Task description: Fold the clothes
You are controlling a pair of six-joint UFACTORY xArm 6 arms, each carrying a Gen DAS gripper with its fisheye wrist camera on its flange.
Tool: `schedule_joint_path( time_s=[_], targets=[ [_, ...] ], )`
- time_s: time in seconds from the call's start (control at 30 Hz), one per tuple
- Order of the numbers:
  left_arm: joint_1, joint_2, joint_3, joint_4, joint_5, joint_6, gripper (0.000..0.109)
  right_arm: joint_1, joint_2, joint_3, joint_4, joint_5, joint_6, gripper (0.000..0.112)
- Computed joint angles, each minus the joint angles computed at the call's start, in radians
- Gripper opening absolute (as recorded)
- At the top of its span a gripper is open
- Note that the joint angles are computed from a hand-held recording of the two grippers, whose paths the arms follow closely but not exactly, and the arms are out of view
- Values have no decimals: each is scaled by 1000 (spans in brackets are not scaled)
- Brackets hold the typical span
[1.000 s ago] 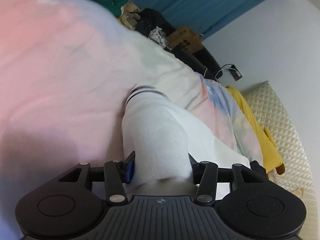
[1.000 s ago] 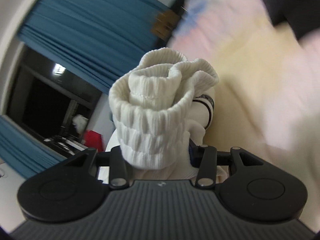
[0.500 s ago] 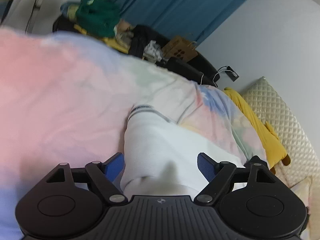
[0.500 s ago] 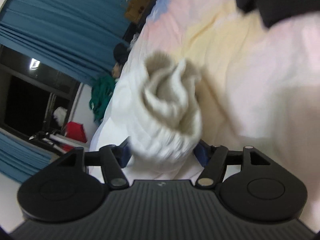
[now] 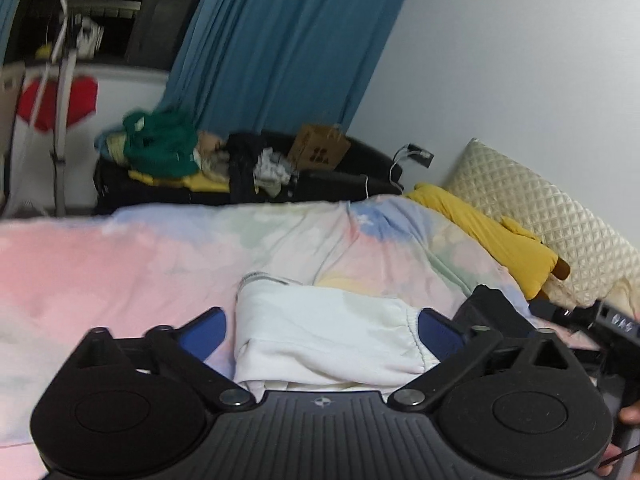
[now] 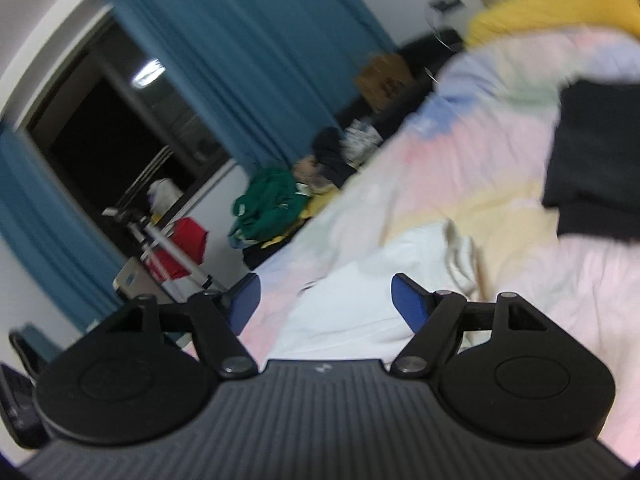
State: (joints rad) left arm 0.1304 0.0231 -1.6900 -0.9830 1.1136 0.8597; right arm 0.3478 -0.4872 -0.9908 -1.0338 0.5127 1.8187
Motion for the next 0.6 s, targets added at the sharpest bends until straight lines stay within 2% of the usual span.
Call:
schedule_joint_path(
  time_s=[0.07, 0.3, 0.43, 0.6],
  targets=[
    [31, -82, 74, -20, 9, 55, 103, 81, -10, -30, -59, 83, -6, 86],
    [141, -337, 322, -71, 13, 233, 103, 380, 25, -111, -204, 392, -27, 88],
    [204, -423, 422, -93, 25, 287, 103, 492, 88, -148, -228, 518, -37, 88],
    [244, -462, 494, -106, 19, 335, 103, 566, 175, -186, -254, 618, -48, 88]
  ],
)
